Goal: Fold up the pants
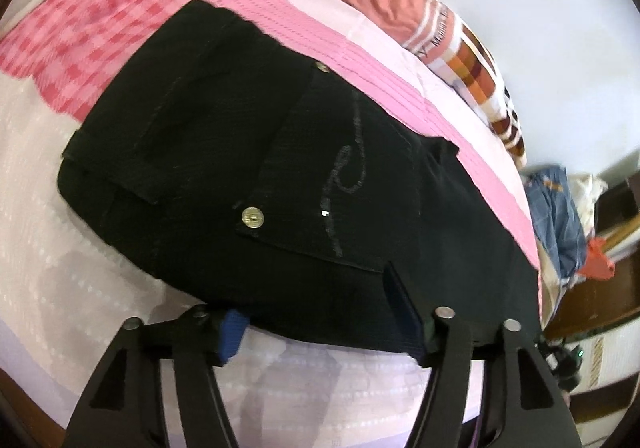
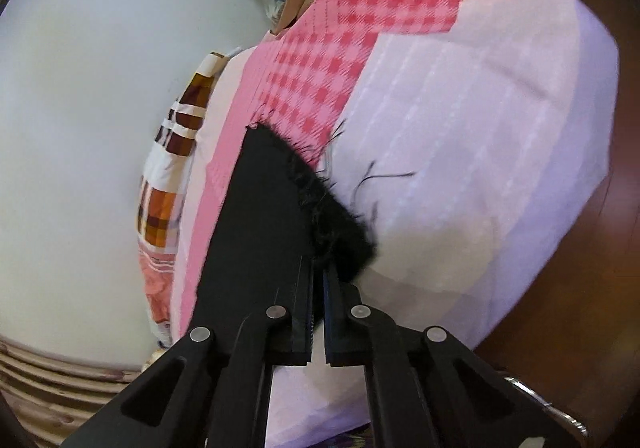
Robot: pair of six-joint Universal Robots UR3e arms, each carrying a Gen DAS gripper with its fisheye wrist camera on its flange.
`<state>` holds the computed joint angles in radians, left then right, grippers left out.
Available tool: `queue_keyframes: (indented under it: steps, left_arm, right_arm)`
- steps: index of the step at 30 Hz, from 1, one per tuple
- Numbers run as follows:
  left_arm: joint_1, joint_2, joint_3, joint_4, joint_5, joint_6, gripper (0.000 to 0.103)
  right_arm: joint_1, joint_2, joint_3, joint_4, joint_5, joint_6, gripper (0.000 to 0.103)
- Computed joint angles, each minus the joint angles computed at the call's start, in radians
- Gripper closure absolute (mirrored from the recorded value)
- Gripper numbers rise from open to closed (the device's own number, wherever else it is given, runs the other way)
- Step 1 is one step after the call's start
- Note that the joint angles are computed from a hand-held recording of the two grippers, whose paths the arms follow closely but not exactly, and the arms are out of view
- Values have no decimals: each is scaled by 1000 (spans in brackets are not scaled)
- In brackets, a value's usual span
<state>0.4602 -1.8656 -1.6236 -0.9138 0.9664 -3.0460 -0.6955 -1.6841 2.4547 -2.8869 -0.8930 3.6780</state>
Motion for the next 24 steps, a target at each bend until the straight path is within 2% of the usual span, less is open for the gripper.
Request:
queue_keyframes:
  steps: [3, 4, 6, 8, 9, 10, 12, 15, 16, 19, 24]
  left_arm:
    - [8, 6, -13, 9, -12, 6, 35]
    - [17, 12, -21, 10, -29, 1, 35]
    - [35, 15, -28, 1, -57, -2, 35]
    - [44, 12, -32, -2, -75, 6, 34]
    - [45, 13, -35, 0, -76, 9, 34]
    - [44, 11, -38, 7, -77, 12, 34]
    - [41, 11, -42, 18, -75, 9, 33]
    - [43, 8, -42, 18, -81, 6, 31]
    - [43, 7, -42, 18, -84, 4, 30]
    - [46, -1, -30, 4, -95, 5, 29]
    - [60, -5, -36, 6, -122, -17, 29]
  right_arm:
    - [-47, -56, 52, 1, 49, -4, 98]
    - [-57, -69, 57, -7, 75, -5, 93]
    - [-101, -82, 94, -46, 225, -11, 91]
    - [-75, 19, 89, -152, 342, 35, 76]
    - [-20, 106, 72, -243, 387, 90, 61]
    - [31, 167, 46, -289, 397, 128, 57]
    - [168, 337, -52, -380, 412, 224, 56]
    - [333, 525, -210, -426, 380, 339, 56]
    - [376, 562, -265, -387, 362, 345, 56]
    - [447, 630, -356, -353, 319, 379, 56]
    - [472, 629, -397, -359, 277, 407, 57]
